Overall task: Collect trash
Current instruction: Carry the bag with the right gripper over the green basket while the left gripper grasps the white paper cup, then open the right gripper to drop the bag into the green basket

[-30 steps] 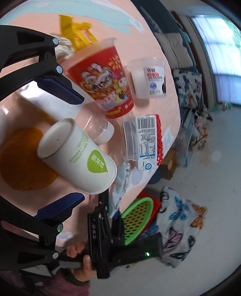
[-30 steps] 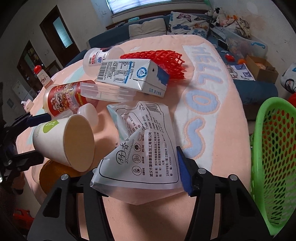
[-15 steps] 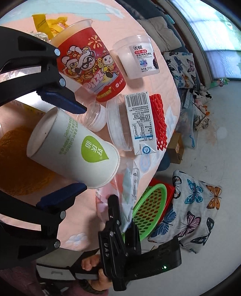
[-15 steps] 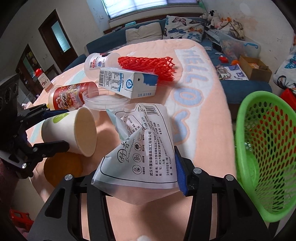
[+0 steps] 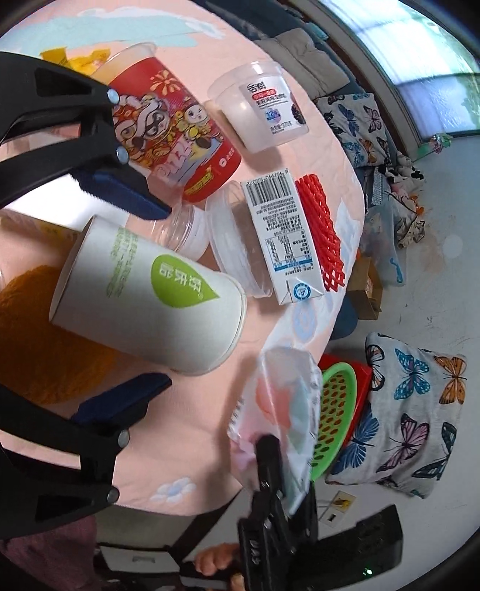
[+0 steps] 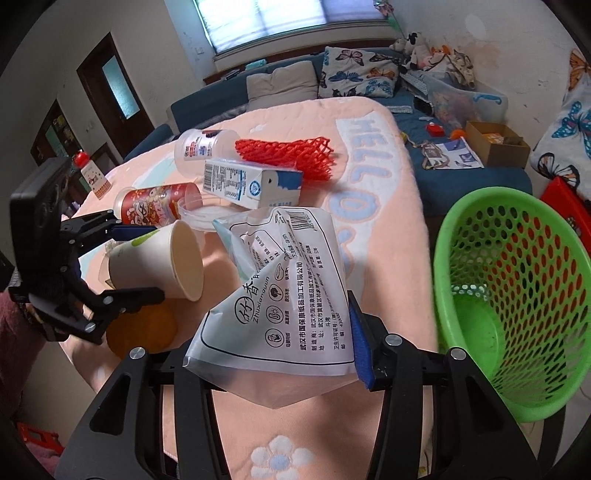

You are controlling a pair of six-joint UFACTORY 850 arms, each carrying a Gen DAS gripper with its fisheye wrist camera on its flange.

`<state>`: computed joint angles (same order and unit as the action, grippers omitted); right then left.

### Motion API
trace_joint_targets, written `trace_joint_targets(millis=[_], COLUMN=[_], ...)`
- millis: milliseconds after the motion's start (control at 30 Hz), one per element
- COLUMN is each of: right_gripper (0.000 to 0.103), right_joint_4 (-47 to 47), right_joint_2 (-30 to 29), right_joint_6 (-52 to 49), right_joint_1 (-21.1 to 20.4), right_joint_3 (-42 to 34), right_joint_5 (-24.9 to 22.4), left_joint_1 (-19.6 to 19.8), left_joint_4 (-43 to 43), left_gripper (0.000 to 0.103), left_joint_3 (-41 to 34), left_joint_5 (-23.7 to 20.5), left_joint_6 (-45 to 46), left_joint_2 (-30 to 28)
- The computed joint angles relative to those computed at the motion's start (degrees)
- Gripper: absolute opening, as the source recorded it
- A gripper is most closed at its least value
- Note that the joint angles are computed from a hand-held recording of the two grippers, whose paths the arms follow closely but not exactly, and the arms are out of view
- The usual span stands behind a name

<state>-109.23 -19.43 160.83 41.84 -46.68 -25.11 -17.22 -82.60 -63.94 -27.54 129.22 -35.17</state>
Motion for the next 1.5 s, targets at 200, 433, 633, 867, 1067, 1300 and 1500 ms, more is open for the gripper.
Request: trace_joint_targets(millis=[200, 433, 633, 867, 1067, 1300, 1500], right_gripper=[0.048, 0.048, 0.048, 0.048, 0.051, 0.071, 0.085], right_joint_4=[1.01, 12.79, 16.19, 11.11, 5.22, 0.18, 1.69], right_joint_2=[5.38, 14.20, 19.58, 19.31, 14.48, 10.12, 10.62], right_joint_6=[1.28, -8.64, -11.26, -3.44, 3.37, 8.95, 9.27], right_joint_1=[0.13, -0.16, -0.73, -3.67, -7.39, -10.18, -9.85], right_joint_3=[4.31, 10.34, 14.94, 19.37, 19.80, 19.53, 20.60], right_joint_5=[-3.12, -9.86, -14.31, -13.57, -9.87, -7.55, -8.17], left_joint_1=[-0.13, 0.68, 0.48, -0.21, -1.68, -4.87, -8.97], left_joint_4=[-2.73, -2.87, -3.61, -1.31, -1.05, -0.72, 1.86], left_gripper=[0.060, 0.057, 0.057, 0.056, 0.056, 0.056, 0.056], left_joint_3=[1.17, 1.84, 2.61, 1.88, 1.01, -0.21, -3.40], left_joint_5=[-0.47, -2.58, -3.23, -3.30, -4.28, -5.03, -5.14], left_joint_6=[2.26, 0.18, -0.92, -6.69, -10.31, -11.65, -15.00], left_joint_2=[0.80, 2.18, 3.14, 3.37, 3.89, 4.45, 3.41])
